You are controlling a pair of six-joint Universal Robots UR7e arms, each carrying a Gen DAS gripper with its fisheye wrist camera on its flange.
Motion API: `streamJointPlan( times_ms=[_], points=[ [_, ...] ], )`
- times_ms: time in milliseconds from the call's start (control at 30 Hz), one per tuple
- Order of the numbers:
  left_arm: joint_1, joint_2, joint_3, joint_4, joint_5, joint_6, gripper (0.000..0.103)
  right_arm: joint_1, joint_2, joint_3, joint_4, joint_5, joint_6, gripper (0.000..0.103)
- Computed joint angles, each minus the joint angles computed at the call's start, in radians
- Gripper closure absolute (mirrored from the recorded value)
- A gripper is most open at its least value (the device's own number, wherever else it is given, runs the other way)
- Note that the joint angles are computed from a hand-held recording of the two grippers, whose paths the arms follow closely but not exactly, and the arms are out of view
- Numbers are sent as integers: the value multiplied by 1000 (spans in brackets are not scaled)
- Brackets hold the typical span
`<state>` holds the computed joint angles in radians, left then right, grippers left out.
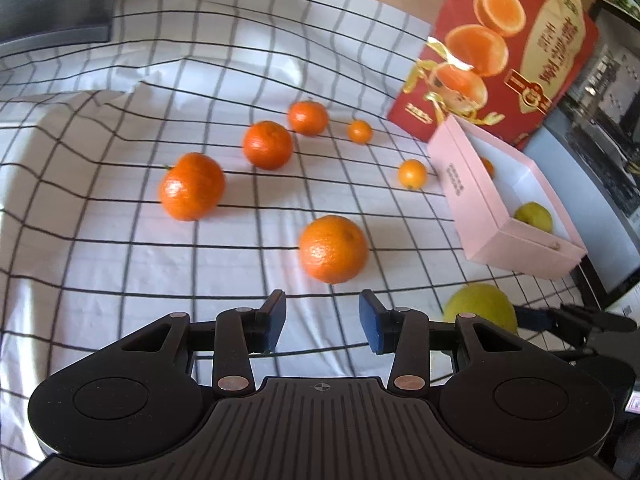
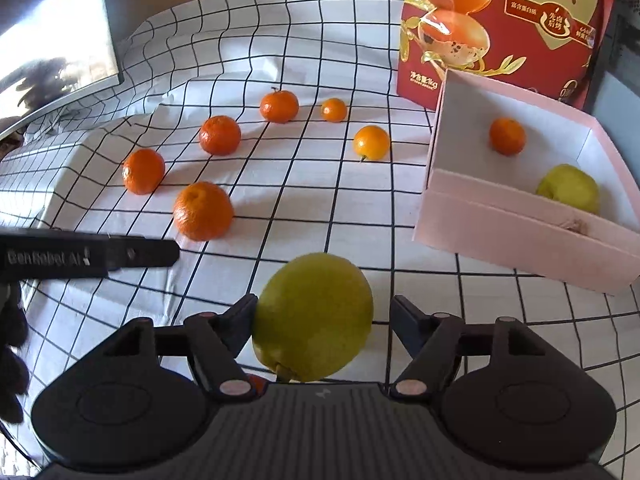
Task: Organize fruits
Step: 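Carry the lemon with the right gripper while the left gripper grasps an orange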
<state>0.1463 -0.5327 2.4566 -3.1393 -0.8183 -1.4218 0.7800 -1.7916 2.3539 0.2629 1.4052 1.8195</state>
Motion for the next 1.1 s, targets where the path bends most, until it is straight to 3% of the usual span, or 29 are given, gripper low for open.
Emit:
streamJointPlan(
  times_ms=[133, 200, 367, 500, 700, 900, 1100],
  points=[
    [-2, -11, 14, 17, 1, -29, 58, -50, -16, 21, 1, -47, -42, 29],
    [-1, -11, 17, 11, 3, -27, 58, -51, -8, 21, -4, -35, -45, 29],
    [29, 0, -20, -14, 21, 126, 58, -64, 5, 7, 8, -39, -19, 27],
    [60, -8, -70, 63, 23, 177, 58, -88, -3, -13, 50, -79, 0, 27],
    [39, -1, -69, 15, -10, 243, 58, -130, -68, -31, 98, -165, 20, 27],
    [4, -10, -42, -39, -48, 238, 58, -159, -82, -93, 169, -190, 65, 27],
    [-11, -19, -27, -76, -94, 237, 58, -188, -55, -128, 279, -162, 19, 27]
  ],
)
